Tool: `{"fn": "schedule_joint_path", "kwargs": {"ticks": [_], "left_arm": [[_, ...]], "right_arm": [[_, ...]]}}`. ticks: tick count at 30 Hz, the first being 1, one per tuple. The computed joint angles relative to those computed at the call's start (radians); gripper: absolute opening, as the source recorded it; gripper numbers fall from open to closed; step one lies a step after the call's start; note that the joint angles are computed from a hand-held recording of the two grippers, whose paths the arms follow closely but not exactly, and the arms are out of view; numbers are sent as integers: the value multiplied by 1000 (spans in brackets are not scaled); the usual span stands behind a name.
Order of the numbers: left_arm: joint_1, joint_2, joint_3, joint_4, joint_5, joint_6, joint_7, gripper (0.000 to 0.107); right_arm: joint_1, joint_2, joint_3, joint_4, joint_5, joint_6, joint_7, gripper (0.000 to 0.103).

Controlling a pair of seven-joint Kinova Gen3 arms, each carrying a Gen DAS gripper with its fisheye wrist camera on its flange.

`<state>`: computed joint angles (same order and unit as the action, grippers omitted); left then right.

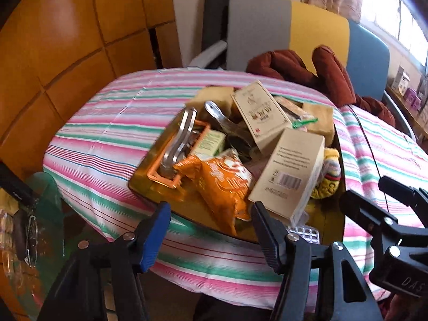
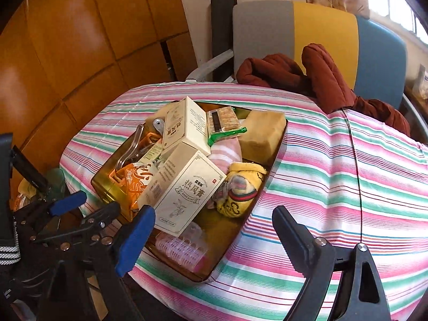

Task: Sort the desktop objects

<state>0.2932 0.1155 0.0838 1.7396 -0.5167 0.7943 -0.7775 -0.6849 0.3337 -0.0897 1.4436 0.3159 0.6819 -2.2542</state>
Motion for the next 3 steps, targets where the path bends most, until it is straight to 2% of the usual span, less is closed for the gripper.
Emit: {"fn": "schedule_joint_path", "kwargs": {"ticks": [3], "left_arm": [[-51, 0, 52, -5, -4, 5, 1, 63]], "right_arm": [[-3, -3, 1, 4, 5, -2, -7, 90]]}}
